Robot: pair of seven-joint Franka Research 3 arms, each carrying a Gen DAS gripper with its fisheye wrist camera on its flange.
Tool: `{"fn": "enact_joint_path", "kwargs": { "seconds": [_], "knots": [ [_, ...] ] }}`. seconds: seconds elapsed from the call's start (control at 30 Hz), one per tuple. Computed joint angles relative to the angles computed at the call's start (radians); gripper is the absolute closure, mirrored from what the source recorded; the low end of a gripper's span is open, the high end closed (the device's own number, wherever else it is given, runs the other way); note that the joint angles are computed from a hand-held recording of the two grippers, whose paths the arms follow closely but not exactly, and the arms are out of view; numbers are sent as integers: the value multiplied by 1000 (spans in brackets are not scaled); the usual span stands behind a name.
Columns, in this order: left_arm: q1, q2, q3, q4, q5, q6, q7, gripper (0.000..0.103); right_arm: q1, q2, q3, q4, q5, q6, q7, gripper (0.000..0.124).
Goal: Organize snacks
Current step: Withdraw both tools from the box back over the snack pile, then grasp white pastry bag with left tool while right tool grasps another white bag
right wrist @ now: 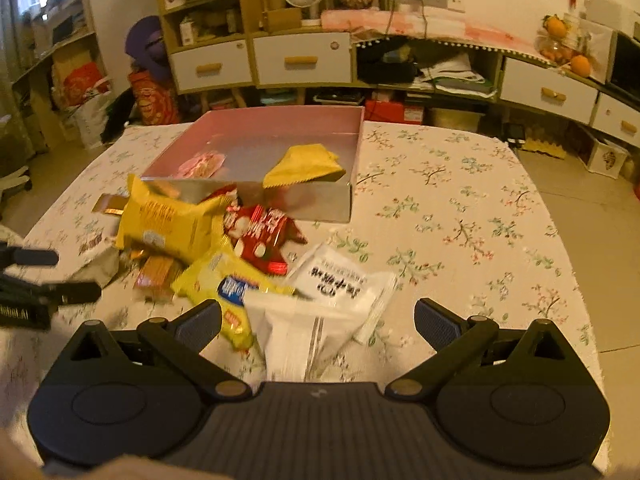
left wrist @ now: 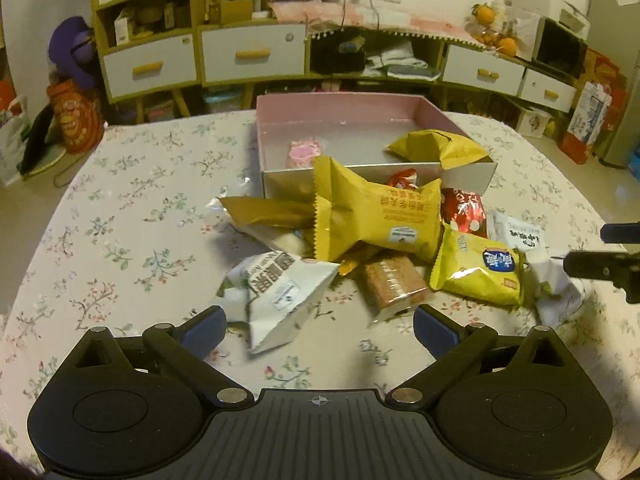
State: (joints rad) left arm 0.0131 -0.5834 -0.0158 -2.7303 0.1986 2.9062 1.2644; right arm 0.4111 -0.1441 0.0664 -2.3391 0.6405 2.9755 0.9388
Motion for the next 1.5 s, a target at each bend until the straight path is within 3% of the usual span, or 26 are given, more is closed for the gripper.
{"fn": "enact_joint_path", "kwargs": {
  "seconds": [0.2,0.43,0.6,0.83,0.97,1.1,1.23,1.33,1.5],
  "knots": [
    [12,18,19,-29,14,81,33,2,24,-9,-14,-34,55,11,-106,21],
    [61,80,-4,-10,10,128,-34,2,-21,3,19,-40,-70,-16,20,21],
    [74,145,-1,-5,58,228,4,2,-4,1,11,-42,-66,-23,6,21],
    [5,207,90,10,54,278,92,2,25,12,-9,-30,52,-21,-92,22],
    [2,216,94,8,40,285,113,5,15,24,-1,-19,70,-26,-96,24],
    [27,215,69,3,44,296,117,10,-1,32,11,-17,33,-26,-64,33],
    [116,211,-14,-2,60,306,80,29,-15,32,16,-16,-13,-49,-30,51],
    [109,207,-3,-4,67,301,72,33,-14,30,13,-15,-11,-49,-34,59],
    [145,202,-38,-1,90,293,52,40,-16,30,10,-10,-8,-57,-35,74]
  ]
}}
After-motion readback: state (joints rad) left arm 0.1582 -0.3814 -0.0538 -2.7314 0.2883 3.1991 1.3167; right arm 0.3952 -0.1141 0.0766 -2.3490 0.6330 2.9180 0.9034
